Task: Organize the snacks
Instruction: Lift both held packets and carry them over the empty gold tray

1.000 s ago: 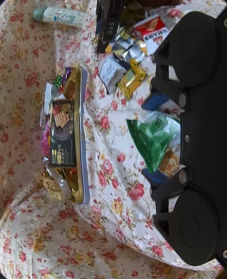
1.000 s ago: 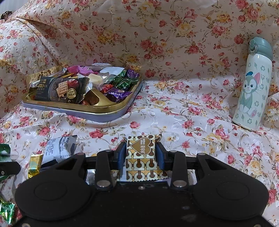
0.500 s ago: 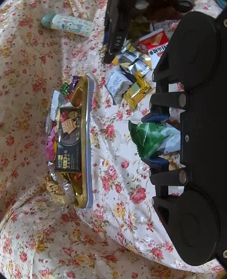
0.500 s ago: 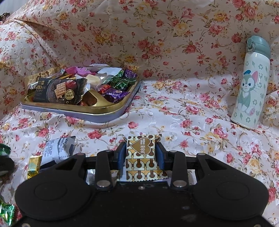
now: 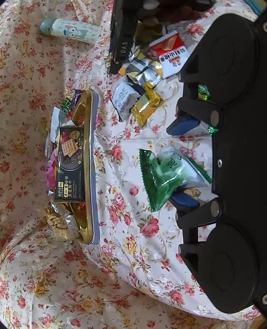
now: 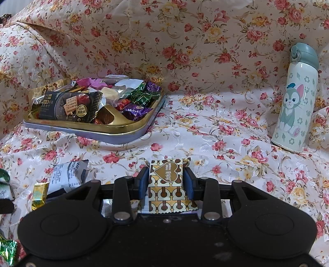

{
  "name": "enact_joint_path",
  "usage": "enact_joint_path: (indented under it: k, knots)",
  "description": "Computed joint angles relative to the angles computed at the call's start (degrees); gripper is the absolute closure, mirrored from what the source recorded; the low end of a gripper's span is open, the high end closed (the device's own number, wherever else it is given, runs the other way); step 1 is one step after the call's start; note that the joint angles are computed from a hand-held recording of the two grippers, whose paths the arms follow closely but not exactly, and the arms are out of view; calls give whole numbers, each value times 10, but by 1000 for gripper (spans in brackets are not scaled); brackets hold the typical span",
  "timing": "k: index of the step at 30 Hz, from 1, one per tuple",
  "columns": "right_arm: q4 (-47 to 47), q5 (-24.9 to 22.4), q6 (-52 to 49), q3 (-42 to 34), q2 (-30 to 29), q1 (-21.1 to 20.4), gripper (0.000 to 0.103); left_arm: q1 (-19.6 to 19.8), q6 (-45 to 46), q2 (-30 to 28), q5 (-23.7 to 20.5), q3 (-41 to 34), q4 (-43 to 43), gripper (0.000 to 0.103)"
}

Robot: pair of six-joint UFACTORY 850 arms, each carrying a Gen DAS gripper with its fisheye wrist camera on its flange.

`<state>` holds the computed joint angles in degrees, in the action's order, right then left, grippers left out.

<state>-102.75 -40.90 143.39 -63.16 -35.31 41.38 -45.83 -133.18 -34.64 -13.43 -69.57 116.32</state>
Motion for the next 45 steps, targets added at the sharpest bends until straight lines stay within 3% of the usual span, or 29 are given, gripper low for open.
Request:
enact_joint_path:
  k: [3,5,10,19,25,31,39,45]
  knots:
    - [-1,0,2,1,0,0,66,0,-19,1,-3,2,12,40]
    - [-1,0,2,1,0,0,66,3,-66,3,-1,5,52,51]
    - [1,-1,-1,0,0,0,67,8,-136,6,5,9,100,52]
    - [49,5,-18,-2,15,-2,69,2,-102,27,-7,22,60,52]
    - [56,-28,-19,25,62,17,69,-5,-58,55,-9,35,2,52]
    - [72,-60,-13,57,124,61,69,-14,-39,100,0,62,-29,52]
    - [139,-103,-39,89,183,162,69,-37,75,159,10,111,-146,52]
    - [201,-123,-34,98,204,232,69,-60,108,201,6,157,-193,52]
